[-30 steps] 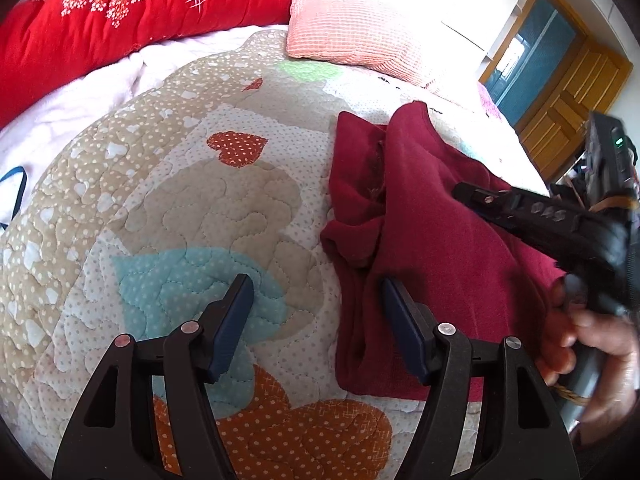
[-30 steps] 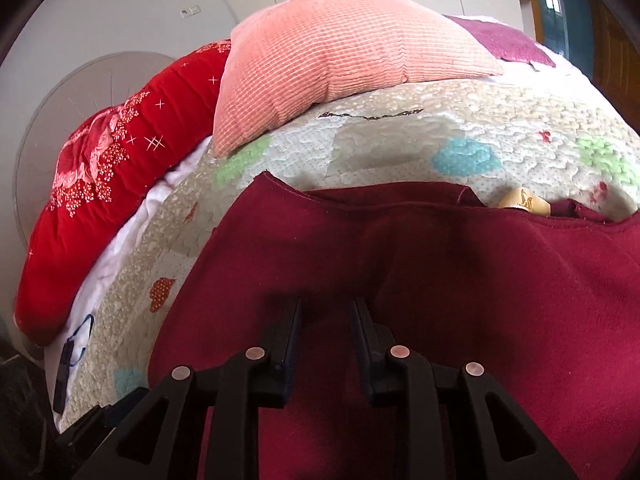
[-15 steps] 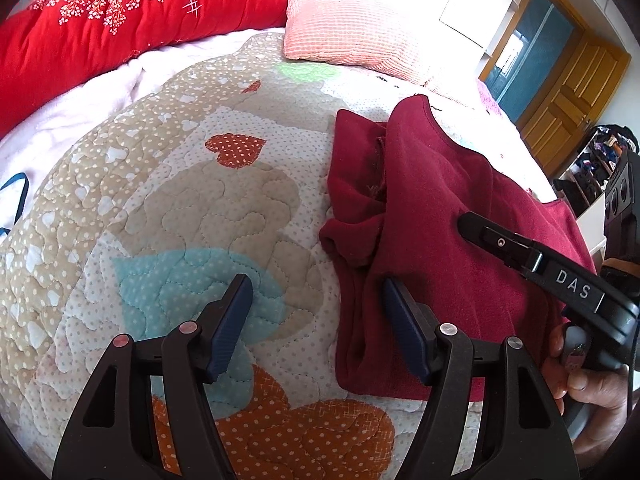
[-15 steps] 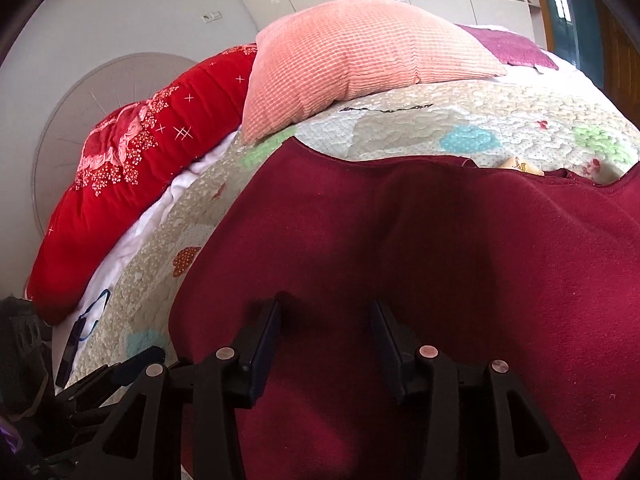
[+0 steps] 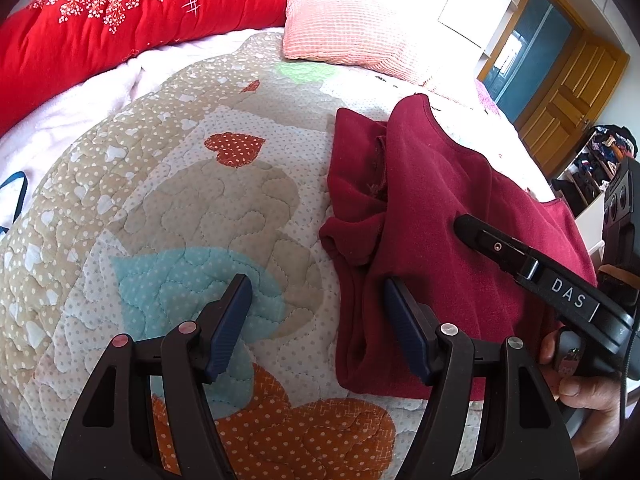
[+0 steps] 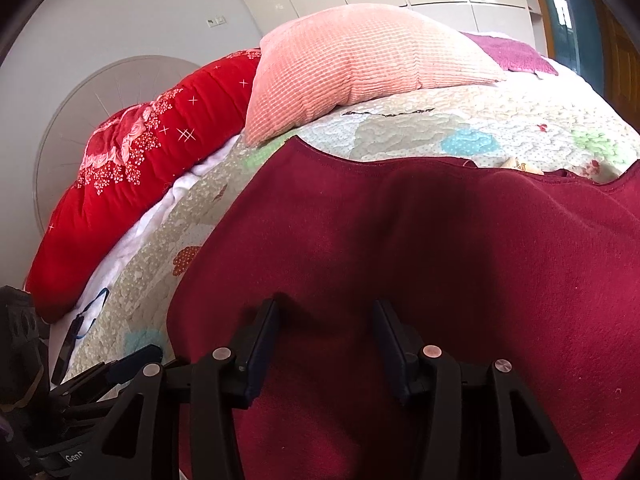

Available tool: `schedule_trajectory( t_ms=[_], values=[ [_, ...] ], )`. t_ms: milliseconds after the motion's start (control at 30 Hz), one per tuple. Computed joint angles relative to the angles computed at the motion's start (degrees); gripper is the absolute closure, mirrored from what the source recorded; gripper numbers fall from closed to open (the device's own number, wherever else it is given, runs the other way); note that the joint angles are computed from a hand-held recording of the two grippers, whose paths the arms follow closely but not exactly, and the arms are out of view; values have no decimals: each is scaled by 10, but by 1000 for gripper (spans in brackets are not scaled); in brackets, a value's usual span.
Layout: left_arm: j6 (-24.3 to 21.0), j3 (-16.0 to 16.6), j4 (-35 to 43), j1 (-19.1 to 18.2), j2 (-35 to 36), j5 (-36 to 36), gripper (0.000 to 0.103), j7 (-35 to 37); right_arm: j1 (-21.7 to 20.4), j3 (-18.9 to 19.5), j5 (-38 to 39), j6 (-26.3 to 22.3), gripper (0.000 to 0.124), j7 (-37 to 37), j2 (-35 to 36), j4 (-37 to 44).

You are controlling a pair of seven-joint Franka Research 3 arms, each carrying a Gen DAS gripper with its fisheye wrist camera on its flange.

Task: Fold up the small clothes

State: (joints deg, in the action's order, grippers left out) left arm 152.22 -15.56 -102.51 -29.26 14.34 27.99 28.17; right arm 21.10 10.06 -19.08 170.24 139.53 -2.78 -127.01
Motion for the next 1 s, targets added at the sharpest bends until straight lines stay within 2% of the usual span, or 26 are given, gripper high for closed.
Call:
schedule_trajectory(
  t_ms=[67,167,300,333,433,567,633,700,833,900,933,1000],
  values=[
    [4,-3,-4,4,-3,-13,34,5,8,-2,36,-13,69,-38,1,6],
    [19,-9,-14,14,-9,-42,34,16,14,-2,61,-52,68,-56,-1,22],
    [44,-24,-32,32,-20,-103,34,51,35,-8,203,-53,68,-159,6,51],
    [47,-25,-36,34,-22,-114,34,56,35,-6,198,-71,68,-158,14,70],
    [46,-25,-37,32,-25,-122,34,67,41,-7,119,-138,68,-99,40,130],
    [57,-27,-43,33,-28,-136,34,77,47,-14,104,-114,69,-61,27,110],
    [65,-29,-46,34,-28,-147,34,86,40,-14,68,-107,69,-25,0,76],
    [70,-32,-47,35,-28,-157,34,97,19,-5,-2,-123,69,29,-42,37],
    [66,-27,-44,27,-27,-148,34,91,-72,38,-135,-167,69,145,-161,-55],
    [63,-22,-41,21,-25,-135,34,80,-127,59,-169,-203,66,193,-213,-88],
    [61,-19,-38,18,-22,-125,34,72,-147,63,-175,-222,60,201,-226,-96],
    [57,-13,-28,10,-14,-103,34,57,-156,37,-146,-229,59,167,-227,-107]
  ],
)
